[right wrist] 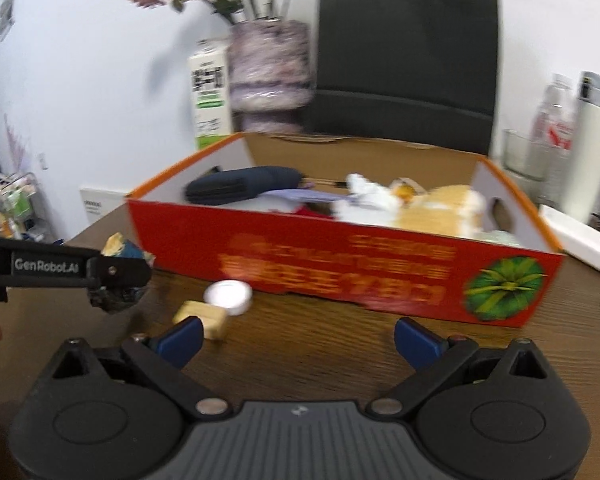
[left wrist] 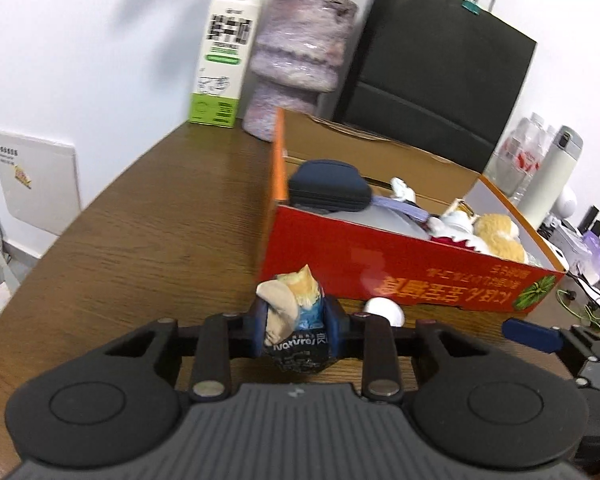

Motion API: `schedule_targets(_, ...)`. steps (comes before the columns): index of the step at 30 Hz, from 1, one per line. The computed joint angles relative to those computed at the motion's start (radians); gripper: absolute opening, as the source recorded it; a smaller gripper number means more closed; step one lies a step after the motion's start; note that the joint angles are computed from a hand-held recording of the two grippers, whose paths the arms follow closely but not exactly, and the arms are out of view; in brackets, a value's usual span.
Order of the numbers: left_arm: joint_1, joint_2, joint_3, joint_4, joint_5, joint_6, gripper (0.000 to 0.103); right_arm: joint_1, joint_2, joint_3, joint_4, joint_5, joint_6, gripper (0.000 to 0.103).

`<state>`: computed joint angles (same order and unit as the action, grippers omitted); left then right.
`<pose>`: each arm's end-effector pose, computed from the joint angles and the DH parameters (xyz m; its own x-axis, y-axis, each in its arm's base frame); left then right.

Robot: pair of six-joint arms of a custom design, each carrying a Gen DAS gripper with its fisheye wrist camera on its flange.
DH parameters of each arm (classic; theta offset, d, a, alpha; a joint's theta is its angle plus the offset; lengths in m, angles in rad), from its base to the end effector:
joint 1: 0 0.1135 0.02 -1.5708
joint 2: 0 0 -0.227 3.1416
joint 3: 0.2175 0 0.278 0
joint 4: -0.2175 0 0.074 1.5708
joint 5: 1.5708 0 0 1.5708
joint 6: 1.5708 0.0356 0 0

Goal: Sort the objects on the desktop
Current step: 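Grasp the blue snack bag with the left gripper while the right grasps the beige sponge block, then carry the snack bag and sponge block into the box and release both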

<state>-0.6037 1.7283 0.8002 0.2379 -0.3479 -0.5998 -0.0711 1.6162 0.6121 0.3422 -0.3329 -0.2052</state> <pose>0.2944 -0.1882 0.0879 -0.6117 -0.2227 -0.7590 -0.0340 0.9661 -0.2561 0.3116 -0.0105 0.0773 -0.5615 -0.1531 -0.8132 -0.3109 0.9498 0.0359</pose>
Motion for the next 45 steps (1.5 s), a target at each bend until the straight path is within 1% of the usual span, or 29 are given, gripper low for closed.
schedule_targets(5,0.036,-0.075,-0.081,0.019,0.023,0.009,0.03,0.094,0.024,0.023,-0.009,0.057,0.058,0.089)
schedule_targets(7,0.05,-0.1,-0.108,0.027,0.035,0.013,0.03,0.123,0.038,0.037,-0.012,0.09,0.088,0.081)
schedule_targets(9,0.06,-0.122,-0.131,0.036,0.041,0.017,0.03,0.147,0.049,0.051,-0.022,0.111,0.107,0.075)
schedule_targets(11,0.066,-0.136,-0.145,0.043,0.045,0.018,0.03,0.163,0.06,0.066,-0.049,0.113,0.105,0.069)
schedule_targets(12,0.067,-0.14,-0.149,0.045,0.049,0.018,0.03,0.175,0.058,0.059,-0.041,0.128,0.093,0.059)
schedule_targets(13,0.068,-0.14,-0.15,0.046,0.05,0.018,0.03,0.188,0.048,0.046,-0.029,0.158,0.08,0.035)
schedule_targets(14,0.068,-0.14,-0.151,0.047,0.052,0.019,0.03,0.185,0.039,0.038,-0.028,0.15,0.079,0.033)
schedule_targets(16,0.068,-0.139,-0.153,0.05,0.056,0.021,0.03,0.161,0.024,0.024,-0.027,0.105,0.087,0.031)
schedule_targets(19,0.061,-0.141,-0.156,0.057,0.054,0.026,0.03,0.137,-0.018,-0.023,0.016,0.095,0.096,0.031)
schedule_targets(22,0.047,-0.146,-0.16,0.065,0.04,0.026,0.03,0.101,-0.066,-0.057,0.033,0.073,0.106,0.031)
schedule_targets(31,-0.075,-0.191,-0.16,0.083,-0.059,0.05,0.03,-0.035,-0.198,-0.119,0.039,0.005,0.118,0.031)
schedule_targets(35,-0.12,-0.175,-0.123,0.08,-0.081,0.048,0.03,-0.095,-0.235,-0.122,0.035,-0.032,0.126,0.031)
schedule_targets(39,-0.149,-0.117,-0.042,0.07,-0.09,0.063,0.03,-0.128,-0.257,-0.117,0.041,-0.055,0.135,0.031)
schedule_targets(42,-0.155,-0.079,0.021,0.082,-0.101,0.082,0.03,-0.131,-0.25,-0.099,0.057,-0.046,0.135,0.031)
schedule_targets(45,-0.155,-0.031,0.084,0.098,-0.107,0.091,0.03,-0.14,-0.223,-0.071,0.069,-0.059,0.144,0.031)
